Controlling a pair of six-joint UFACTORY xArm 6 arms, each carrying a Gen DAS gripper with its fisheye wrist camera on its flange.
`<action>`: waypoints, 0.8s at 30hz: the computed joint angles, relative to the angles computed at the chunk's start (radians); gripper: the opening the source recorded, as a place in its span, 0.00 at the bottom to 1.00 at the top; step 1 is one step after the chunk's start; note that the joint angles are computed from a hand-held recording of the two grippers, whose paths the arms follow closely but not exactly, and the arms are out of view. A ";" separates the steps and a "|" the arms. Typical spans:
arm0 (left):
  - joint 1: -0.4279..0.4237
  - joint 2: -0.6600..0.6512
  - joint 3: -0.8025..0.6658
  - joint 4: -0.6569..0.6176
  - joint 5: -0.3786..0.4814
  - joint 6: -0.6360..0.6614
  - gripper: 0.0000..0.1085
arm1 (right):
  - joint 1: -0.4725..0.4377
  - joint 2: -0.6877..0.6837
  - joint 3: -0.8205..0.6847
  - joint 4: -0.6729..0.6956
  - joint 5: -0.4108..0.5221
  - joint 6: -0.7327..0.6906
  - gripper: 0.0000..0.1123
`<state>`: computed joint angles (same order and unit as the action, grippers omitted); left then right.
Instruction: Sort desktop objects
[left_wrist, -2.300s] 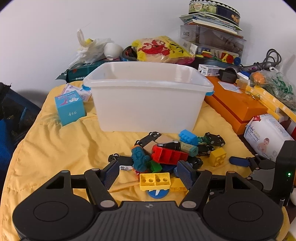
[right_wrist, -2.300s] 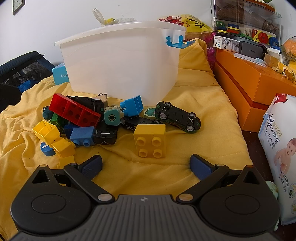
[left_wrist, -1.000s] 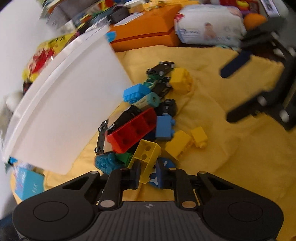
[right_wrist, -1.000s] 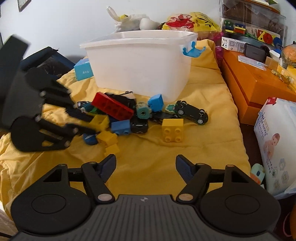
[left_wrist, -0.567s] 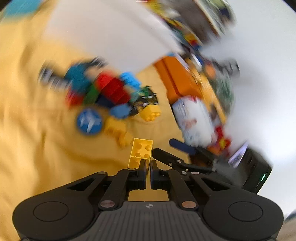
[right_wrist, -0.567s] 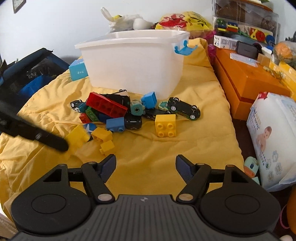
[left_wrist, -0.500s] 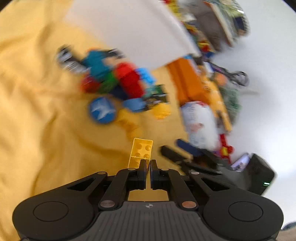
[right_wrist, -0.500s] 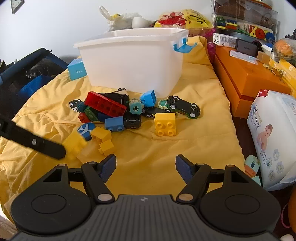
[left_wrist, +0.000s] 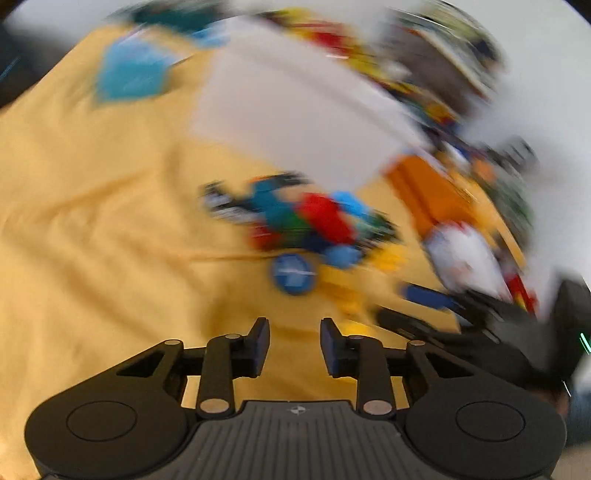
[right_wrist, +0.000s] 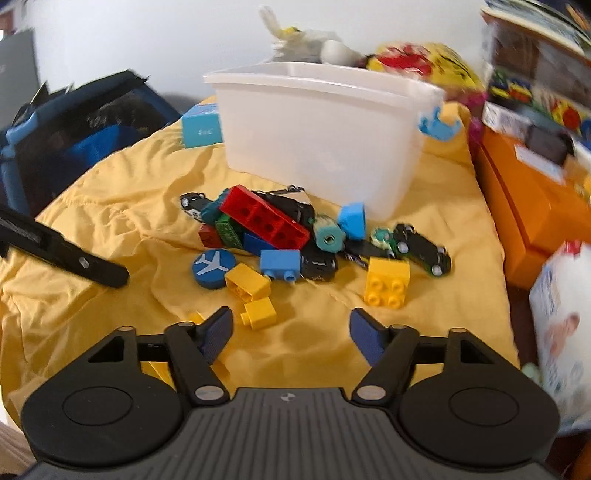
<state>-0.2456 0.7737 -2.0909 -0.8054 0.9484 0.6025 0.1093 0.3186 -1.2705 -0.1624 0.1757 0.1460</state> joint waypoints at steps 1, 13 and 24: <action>-0.019 -0.029 0.028 0.016 -0.007 0.074 0.31 | 0.004 0.008 -0.016 0.059 0.026 -0.073 0.42; -0.224 -0.092 0.241 0.432 -0.341 0.290 0.37 | -0.070 -0.032 0.011 -0.273 0.046 0.314 0.37; -0.031 0.178 -0.239 -0.047 0.191 -0.087 0.11 | -0.049 -0.041 0.036 -0.278 0.040 0.309 0.37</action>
<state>-0.2768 0.9512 -2.3301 -0.8528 1.1397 0.5151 0.0598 0.2776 -1.2343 -0.4404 0.2157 0.4547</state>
